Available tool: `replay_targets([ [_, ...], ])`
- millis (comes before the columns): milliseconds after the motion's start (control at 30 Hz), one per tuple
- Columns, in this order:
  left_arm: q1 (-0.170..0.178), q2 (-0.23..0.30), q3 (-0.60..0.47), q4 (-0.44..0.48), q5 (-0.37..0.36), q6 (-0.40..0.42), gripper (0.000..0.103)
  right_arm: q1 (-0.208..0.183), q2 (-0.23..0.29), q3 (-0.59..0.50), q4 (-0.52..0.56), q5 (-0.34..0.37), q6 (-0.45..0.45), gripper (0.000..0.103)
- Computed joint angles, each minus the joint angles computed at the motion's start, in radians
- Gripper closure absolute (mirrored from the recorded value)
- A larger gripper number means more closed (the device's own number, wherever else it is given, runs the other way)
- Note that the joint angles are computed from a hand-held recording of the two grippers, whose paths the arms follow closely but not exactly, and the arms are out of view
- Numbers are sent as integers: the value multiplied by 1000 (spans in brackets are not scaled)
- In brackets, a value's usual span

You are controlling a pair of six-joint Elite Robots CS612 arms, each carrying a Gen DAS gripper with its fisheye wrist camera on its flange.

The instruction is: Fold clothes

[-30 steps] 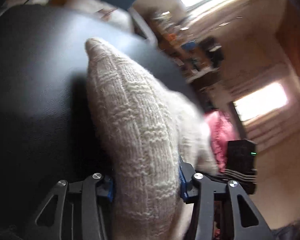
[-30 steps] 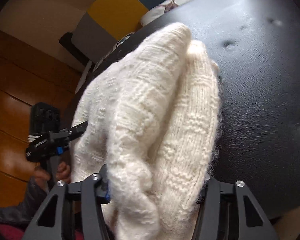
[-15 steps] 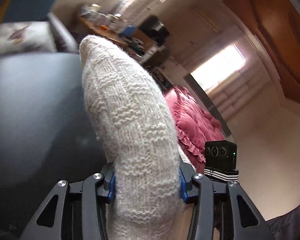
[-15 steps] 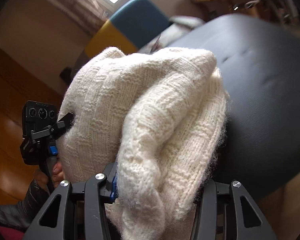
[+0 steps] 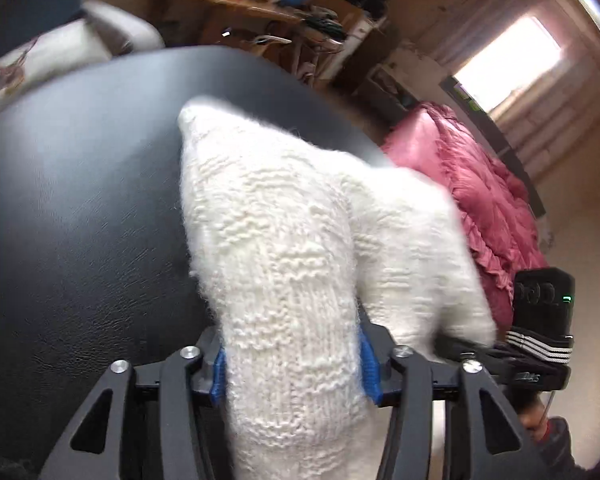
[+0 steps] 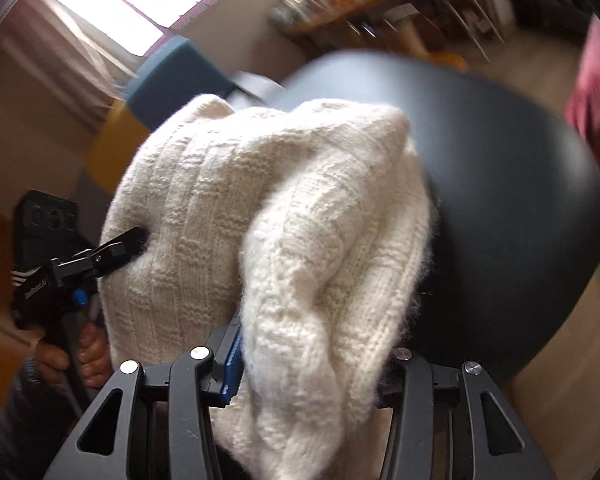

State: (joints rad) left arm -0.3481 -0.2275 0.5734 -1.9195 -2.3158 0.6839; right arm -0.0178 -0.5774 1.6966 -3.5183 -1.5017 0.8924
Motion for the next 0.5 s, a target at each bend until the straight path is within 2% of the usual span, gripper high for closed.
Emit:
replay_targets([
  [33, 2, 6, -9, 3, -10, -9, 49, 2, 20, -3, -48, 6, 25, 53],
  [100, -1, -10, 24, -49, 5, -16, 47, 5, 37, -4, -104, 1, 41, 53],
  [167, -3, -24, 51, -96, 14, -40, 41, 13, 39, -3, -105, -15, 34, 51],
  [267, -4, -17, 18, -74, 22, -94, 35, 27, 52, -42, -83, -29, 40, 50],
  [300, -1, -30, 41, -90, 24, -110, 35, 29, 61, -61, -80, -27, 49, 50],
  [400, 10, -66, 115, -238, 74, -152, 35, 21, 58, -65, -92, -13, 82, 46],
  [433, 14, -90, 160, -310, 99, -167, 35, 23, 49, -58, -81, -20, 83, 42],
  [500, 12, -137, 248, -429, 162, -199, 35, 38, 22, -40, -66, -84, 56, 38],
])
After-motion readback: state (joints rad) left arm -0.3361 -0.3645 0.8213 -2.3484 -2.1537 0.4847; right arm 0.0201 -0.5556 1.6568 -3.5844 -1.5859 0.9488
